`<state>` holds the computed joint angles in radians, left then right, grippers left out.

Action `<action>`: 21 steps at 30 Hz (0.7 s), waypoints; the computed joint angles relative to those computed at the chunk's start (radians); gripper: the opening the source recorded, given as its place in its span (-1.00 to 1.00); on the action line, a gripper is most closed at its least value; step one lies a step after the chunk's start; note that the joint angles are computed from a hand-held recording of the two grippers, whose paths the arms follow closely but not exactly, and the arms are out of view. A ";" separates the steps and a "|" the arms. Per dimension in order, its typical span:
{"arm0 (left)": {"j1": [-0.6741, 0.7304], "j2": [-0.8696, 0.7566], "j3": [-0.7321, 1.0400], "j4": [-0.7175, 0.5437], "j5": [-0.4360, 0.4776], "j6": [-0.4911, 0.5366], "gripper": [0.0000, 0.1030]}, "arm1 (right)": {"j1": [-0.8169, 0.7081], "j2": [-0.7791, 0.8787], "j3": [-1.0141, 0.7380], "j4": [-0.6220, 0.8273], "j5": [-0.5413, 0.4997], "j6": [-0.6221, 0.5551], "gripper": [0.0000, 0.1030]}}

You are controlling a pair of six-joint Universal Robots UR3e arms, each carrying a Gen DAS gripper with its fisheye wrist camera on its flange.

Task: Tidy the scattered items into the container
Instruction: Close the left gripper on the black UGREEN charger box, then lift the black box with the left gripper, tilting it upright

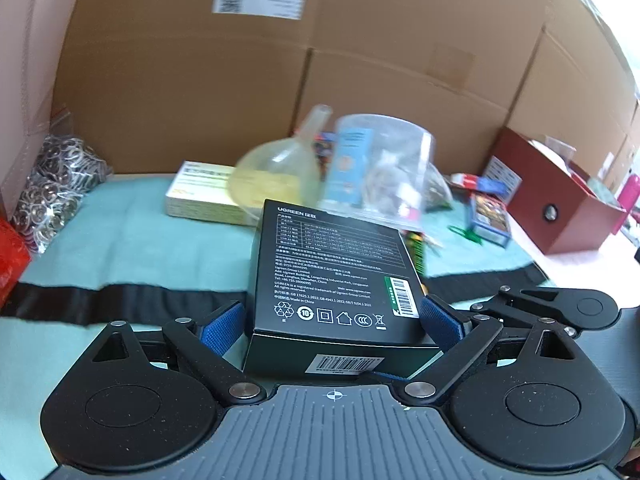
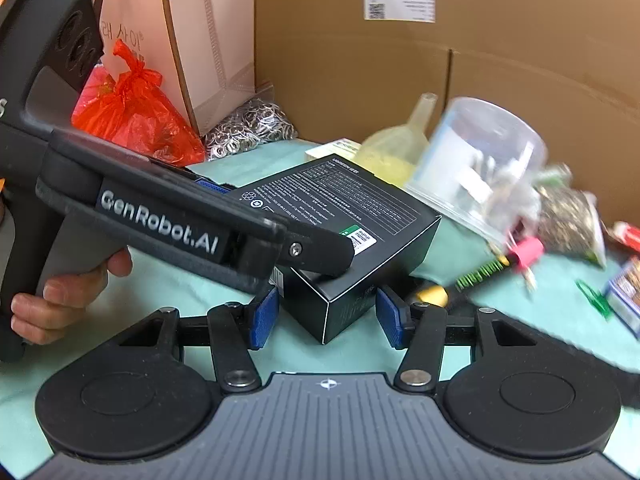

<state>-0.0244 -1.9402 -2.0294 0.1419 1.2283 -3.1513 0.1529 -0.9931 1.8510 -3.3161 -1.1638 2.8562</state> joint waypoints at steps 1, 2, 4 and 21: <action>-0.024 0.006 -0.008 0.008 0.023 -0.016 0.87 | -0.015 -0.022 0.029 0.003 0.016 0.004 0.15; -0.047 0.014 -0.018 0.012 0.046 -0.029 0.87 | -0.029 -0.046 0.063 0.003 0.031 -0.001 0.15; -0.092 0.031 -0.032 0.013 0.087 -0.054 0.87 | -0.053 -0.097 0.139 -0.012 0.044 -0.034 0.15; -0.454 -0.002 0.049 -0.038 0.258 -0.236 0.88 | -0.466 -0.629 0.742 0.102 0.275 -0.367 0.24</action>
<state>-0.4787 -1.9423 -1.9802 0.1043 1.4863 -3.3876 -0.3129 -1.6220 2.5935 -3.2138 -0.8891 2.4893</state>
